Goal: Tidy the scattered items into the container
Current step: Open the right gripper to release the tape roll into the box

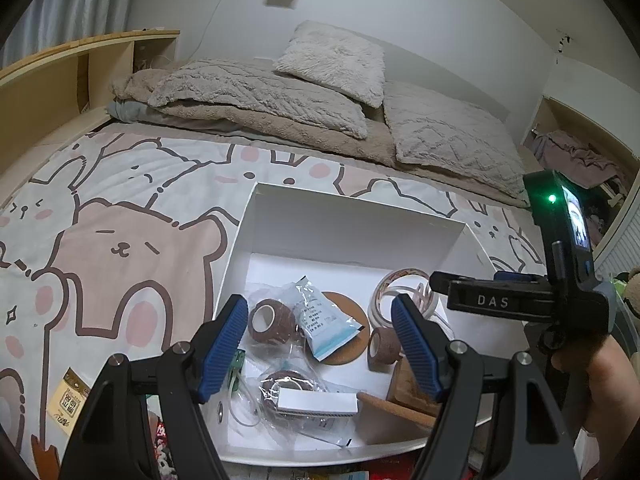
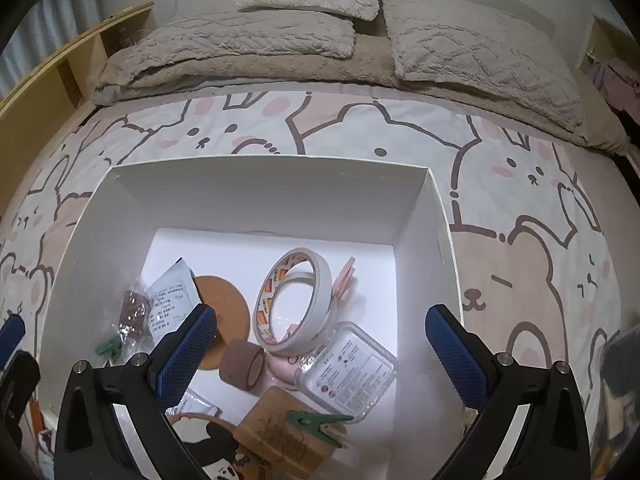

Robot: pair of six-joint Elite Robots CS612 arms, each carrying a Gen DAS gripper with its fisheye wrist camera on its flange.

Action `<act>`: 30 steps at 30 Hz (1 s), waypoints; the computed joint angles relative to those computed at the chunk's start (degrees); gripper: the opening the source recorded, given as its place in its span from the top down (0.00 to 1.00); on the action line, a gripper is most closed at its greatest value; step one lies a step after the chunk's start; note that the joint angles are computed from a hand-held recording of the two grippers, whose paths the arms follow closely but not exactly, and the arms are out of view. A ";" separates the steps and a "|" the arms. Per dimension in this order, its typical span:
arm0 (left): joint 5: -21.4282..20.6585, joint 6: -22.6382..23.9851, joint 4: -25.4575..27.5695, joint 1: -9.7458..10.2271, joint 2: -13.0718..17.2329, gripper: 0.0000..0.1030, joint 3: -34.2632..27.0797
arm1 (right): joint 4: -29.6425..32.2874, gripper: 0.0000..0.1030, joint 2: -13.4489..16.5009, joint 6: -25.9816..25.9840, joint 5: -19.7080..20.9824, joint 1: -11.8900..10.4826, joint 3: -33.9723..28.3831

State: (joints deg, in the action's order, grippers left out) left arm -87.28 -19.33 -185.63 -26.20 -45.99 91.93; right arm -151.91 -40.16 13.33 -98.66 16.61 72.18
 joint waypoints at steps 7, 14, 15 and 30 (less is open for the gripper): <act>-0.01 0.03 -0.67 0.10 -0.36 0.28 0.66 | 5.67 0.00 1.26 -6.26 -10.45 1.52 -2.51; -0.70 -0.35 -0.88 0.39 -0.29 0.28 0.59 | 13.31 0.00 4.77 -16.98 -24.69 3.72 -7.11; -0.71 -0.36 -0.85 0.41 -0.28 0.28 0.55 | 13.67 0.00 5.13 -17.66 -25.74 3.86 -7.47; -1.74 -2.95 -1.80 1.46 -0.43 0.28 0.77 | 4.94 0.00 6.06 -15.26 -18.27 4.24 -10.20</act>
State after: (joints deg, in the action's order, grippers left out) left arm -89.02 -22.29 -187.44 -24.74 -46.42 92.70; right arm -146.97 -34.09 -1.93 -116.93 20.85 61.98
